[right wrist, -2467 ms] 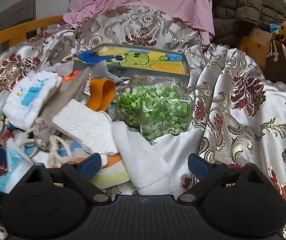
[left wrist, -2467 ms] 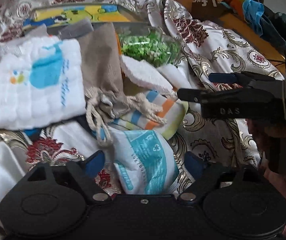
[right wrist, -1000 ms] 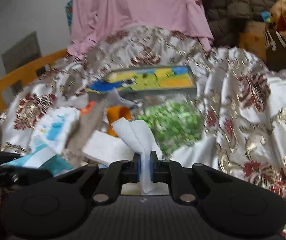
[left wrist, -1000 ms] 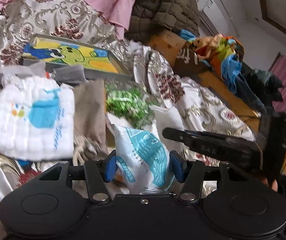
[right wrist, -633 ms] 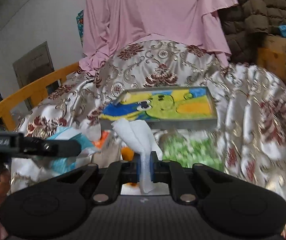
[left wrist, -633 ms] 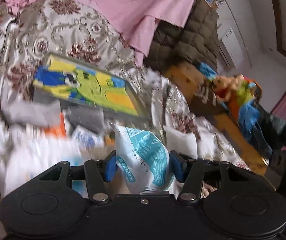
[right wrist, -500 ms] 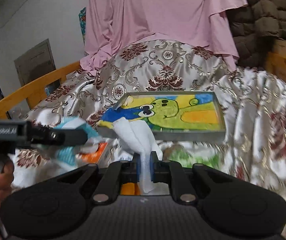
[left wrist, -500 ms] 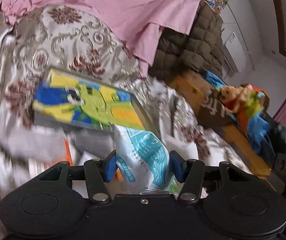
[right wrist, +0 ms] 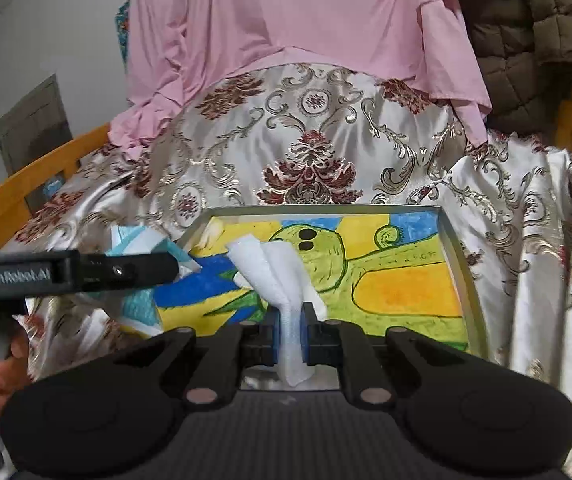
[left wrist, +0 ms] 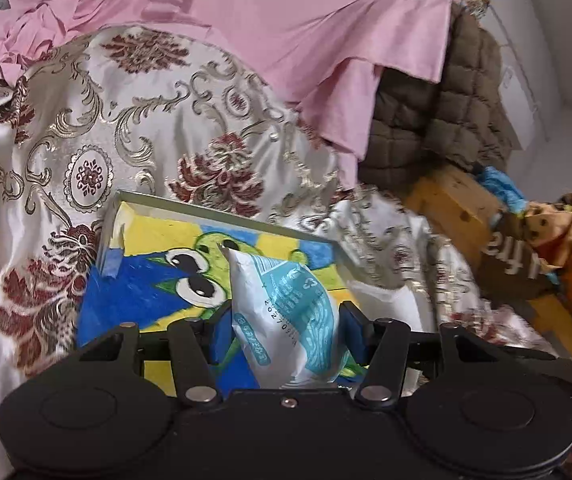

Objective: Organize soft objects
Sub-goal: 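Carry the pouch and sock into the painted tray and open both grippers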

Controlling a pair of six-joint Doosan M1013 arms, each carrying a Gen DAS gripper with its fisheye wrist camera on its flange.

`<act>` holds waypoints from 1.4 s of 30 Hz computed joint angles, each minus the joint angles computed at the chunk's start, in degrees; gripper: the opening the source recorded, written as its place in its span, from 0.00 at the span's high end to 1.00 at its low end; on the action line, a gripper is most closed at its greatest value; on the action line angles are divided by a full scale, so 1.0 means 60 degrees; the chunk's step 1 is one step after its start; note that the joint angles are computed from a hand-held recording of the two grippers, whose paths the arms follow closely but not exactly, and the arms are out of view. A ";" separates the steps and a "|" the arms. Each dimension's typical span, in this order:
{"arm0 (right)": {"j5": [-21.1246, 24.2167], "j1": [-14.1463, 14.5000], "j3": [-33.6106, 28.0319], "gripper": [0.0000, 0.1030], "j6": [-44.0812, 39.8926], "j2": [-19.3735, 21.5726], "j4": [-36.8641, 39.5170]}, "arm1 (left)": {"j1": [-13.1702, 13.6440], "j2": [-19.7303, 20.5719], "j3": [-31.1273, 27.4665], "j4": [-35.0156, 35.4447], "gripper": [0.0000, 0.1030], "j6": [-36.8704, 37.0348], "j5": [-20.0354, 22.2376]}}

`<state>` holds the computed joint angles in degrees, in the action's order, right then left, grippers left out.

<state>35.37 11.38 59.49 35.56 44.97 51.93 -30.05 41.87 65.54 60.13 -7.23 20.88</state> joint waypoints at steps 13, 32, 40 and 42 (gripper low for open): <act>0.0445 0.0377 -0.1764 0.89 0.2672 0.1085 -0.2518 | 0.0392 0.0897 -0.1378 -0.3173 0.45 0.3020 0.1399; 0.0803 0.0515 -0.2219 0.80 0.4058 0.1344 -0.3980 | 0.0359 0.1321 -0.2257 -0.4787 0.40 0.4998 0.3114; 0.0420 0.0404 -0.1597 0.48 0.3521 0.0930 -0.3608 | 0.0222 0.1090 -0.2079 -0.4245 0.23 0.4857 0.3333; 0.0242 0.0338 -0.1316 0.43 0.3178 0.0729 -0.3219 | 0.0150 0.0912 -0.1844 -0.3844 0.20 0.4473 0.3248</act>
<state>36.82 13.41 51.59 54.62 49.34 32.62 -29.15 47.34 54.48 37.07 19.61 40.37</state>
